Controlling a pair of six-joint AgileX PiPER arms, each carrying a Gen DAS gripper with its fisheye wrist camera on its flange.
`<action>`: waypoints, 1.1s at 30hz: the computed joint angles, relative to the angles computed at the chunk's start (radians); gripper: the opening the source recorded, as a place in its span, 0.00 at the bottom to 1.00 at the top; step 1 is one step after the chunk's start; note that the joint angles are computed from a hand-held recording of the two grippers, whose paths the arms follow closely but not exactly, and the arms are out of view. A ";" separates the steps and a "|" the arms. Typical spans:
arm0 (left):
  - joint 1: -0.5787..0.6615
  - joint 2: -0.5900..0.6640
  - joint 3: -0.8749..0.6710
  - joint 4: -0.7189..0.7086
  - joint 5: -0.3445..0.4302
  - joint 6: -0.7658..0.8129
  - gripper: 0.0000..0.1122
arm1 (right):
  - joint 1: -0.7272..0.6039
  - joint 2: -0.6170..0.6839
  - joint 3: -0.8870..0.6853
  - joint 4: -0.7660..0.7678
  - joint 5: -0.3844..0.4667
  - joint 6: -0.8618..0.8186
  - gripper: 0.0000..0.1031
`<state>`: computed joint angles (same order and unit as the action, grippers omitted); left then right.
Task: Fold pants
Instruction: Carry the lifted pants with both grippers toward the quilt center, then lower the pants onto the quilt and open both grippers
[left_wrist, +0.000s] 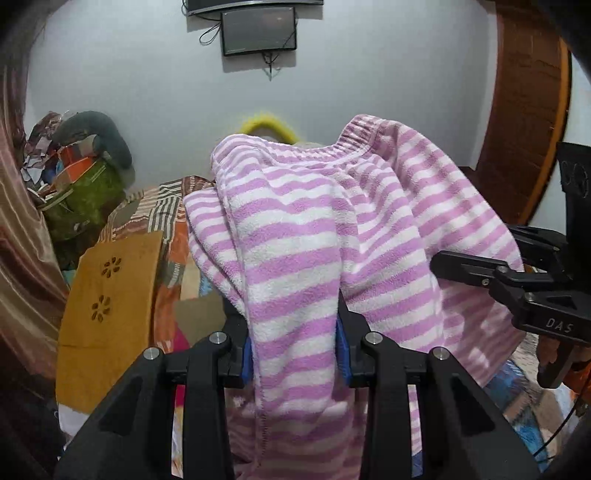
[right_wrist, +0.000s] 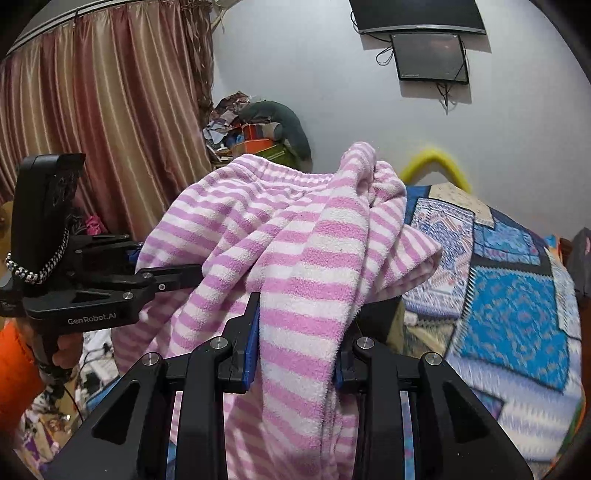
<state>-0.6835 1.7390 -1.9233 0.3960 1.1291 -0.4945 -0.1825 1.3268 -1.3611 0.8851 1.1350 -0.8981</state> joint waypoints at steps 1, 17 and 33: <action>0.037 0.016 0.006 -0.021 -0.035 0.023 0.31 | 0.022 0.025 -0.012 -0.005 -0.026 0.006 0.27; 0.363 0.311 0.068 -0.323 -0.265 0.208 0.41 | 0.210 0.485 -0.234 -0.271 -0.209 0.162 0.27; 0.261 -0.039 0.327 -0.054 -0.287 -0.081 0.35 | 0.111 0.231 -0.109 -0.207 -0.153 0.044 0.27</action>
<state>-0.4226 1.7001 -1.5963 0.3419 0.8417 -0.5757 -0.0716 1.5574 -1.4702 0.6784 0.9816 -0.8543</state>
